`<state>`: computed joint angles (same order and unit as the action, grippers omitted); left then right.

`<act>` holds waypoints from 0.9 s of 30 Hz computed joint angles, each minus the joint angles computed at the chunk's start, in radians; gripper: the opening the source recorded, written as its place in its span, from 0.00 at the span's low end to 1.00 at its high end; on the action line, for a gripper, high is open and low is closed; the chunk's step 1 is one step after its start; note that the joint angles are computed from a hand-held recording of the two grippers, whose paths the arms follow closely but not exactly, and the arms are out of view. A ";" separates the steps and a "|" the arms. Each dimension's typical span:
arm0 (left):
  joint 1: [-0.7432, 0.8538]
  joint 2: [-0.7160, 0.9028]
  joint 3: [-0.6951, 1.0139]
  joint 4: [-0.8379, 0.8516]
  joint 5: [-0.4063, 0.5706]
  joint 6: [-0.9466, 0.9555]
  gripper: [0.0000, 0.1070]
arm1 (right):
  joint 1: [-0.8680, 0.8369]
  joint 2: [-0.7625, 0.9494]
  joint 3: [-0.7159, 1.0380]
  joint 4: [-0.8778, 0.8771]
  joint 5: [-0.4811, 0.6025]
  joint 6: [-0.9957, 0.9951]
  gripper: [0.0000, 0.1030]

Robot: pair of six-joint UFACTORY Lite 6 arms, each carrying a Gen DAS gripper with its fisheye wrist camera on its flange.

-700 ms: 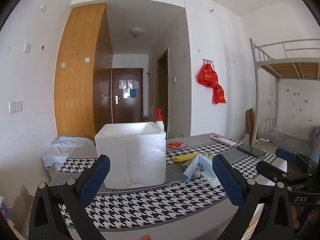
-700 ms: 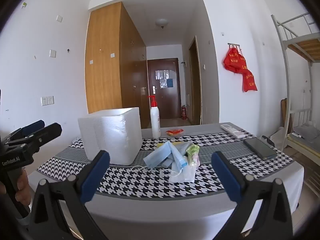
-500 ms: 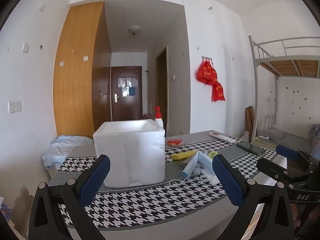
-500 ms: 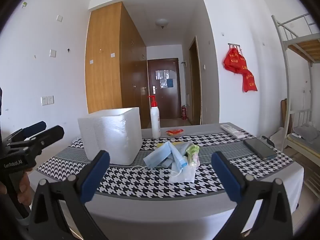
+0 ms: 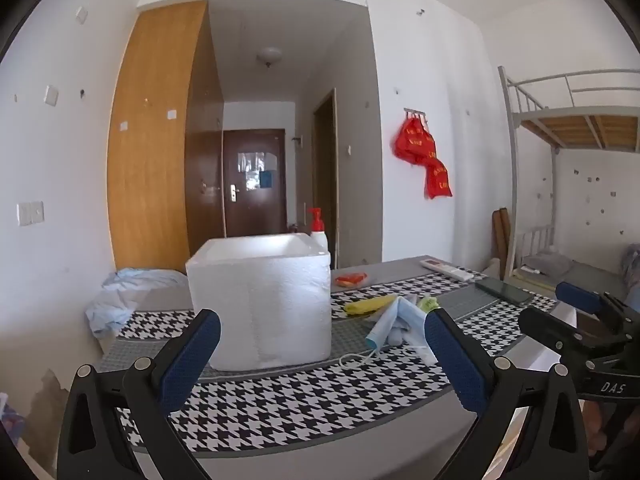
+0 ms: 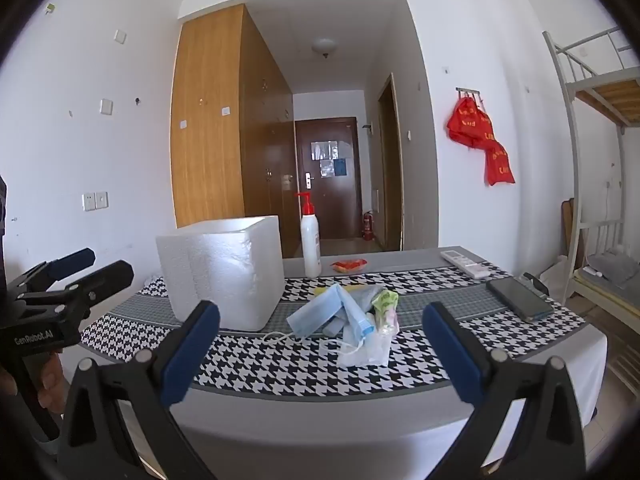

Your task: Organize soft objects

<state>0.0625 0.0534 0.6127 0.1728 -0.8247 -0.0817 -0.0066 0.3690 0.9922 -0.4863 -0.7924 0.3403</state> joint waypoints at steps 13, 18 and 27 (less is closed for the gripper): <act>-0.003 0.014 -0.001 -0.027 -0.020 0.029 0.96 | -0.003 0.011 0.004 0.001 -0.010 -0.005 1.00; -0.013 0.007 -0.018 -0.031 -0.033 0.047 0.96 | -0.005 0.005 0.000 -0.004 -0.010 -0.008 1.00; -0.005 0.010 -0.020 0.008 -0.023 0.021 0.96 | -0.006 0.004 -0.004 0.004 -0.011 -0.017 1.00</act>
<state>0.0579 0.0631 0.5925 0.1807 -0.8479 -0.0610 -0.0122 0.3731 0.9884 -0.4824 -0.8037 0.3233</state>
